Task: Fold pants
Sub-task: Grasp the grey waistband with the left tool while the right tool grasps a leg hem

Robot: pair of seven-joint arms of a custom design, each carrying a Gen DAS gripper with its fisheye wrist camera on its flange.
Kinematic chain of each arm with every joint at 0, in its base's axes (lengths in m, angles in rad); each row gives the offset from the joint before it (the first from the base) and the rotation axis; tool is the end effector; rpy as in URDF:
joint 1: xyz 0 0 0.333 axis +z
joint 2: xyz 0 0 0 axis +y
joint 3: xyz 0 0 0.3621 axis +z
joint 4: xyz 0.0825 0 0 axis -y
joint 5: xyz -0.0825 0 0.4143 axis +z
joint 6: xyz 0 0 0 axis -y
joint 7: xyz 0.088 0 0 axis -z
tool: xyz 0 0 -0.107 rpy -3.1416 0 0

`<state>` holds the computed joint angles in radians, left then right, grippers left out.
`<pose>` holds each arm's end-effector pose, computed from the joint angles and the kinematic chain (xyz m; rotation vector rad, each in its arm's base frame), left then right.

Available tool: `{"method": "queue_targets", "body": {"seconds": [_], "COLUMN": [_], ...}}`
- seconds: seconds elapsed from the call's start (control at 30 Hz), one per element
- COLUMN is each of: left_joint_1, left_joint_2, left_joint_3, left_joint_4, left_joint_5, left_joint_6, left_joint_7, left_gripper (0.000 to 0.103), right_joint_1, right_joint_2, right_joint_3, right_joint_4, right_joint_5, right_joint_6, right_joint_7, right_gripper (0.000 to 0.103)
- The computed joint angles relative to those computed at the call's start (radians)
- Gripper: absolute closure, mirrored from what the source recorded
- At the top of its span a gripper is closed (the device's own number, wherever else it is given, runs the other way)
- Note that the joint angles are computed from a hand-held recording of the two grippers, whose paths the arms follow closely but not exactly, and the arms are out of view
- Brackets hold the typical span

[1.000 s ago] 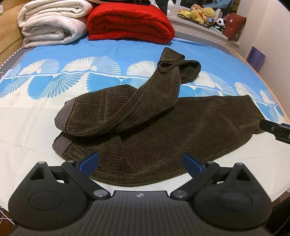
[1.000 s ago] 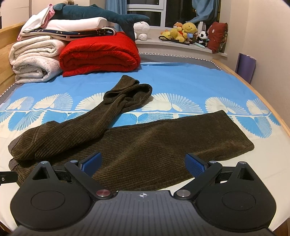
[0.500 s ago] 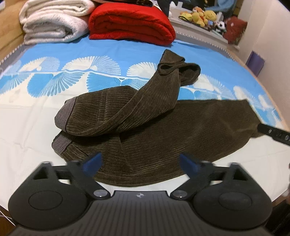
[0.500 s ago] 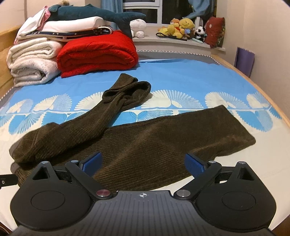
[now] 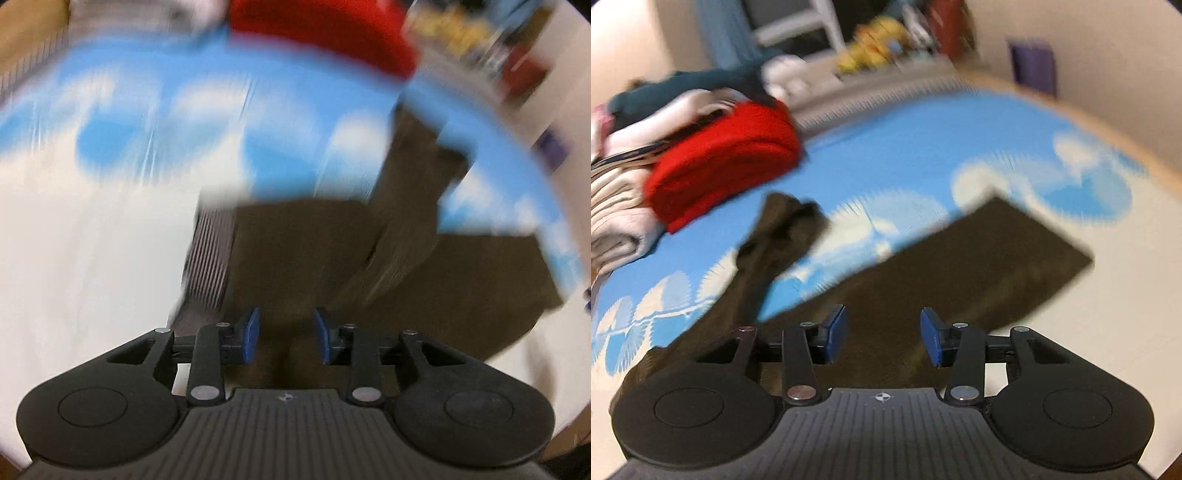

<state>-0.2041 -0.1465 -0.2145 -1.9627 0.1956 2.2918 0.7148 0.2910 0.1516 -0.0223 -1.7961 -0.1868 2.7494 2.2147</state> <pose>0.5276 -0.2385 0.6263 -2.2873 1.6205 -0.6214 0.6626 0.1913 0.5909 -1.4812 1.8699 -0.4927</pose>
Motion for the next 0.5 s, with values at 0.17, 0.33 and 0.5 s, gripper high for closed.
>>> {"method": "queue_targets", "body": {"seconds": [0.17, 0.33, 0.5], "left_joint_1": [-0.008, -0.060, -0.112], "left_joint_2": [0.084, 0.231, 0.342], "left_joint_3": [-0.014, -0.037, -0.031], "left_joint_4": [0.086, 0.224, 0.333], "left_joint_5": [0.120, 0.251, 0.323], "left_joint_6": [-0.022, -0.097, -0.229], "left_joint_7": [0.090, 0.194, 0.359], "left_gripper": [0.027, 0.024, 0.095], "right_joint_1": [-0.041, -0.031, -0.038], "right_joint_2": [0.104, 0.203, 0.273], "right_joint_3": [0.005, -0.009, -0.016], "right_joint_4": [0.074, 0.164, 0.208], "right_joint_5": [0.155, 0.204, 0.231], "right_joint_6": [-0.231, -0.340, -0.274], "right_joint_7": [0.009, 0.040, 0.007], "right_gripper": [0.055, 0.049, 0.046]}}
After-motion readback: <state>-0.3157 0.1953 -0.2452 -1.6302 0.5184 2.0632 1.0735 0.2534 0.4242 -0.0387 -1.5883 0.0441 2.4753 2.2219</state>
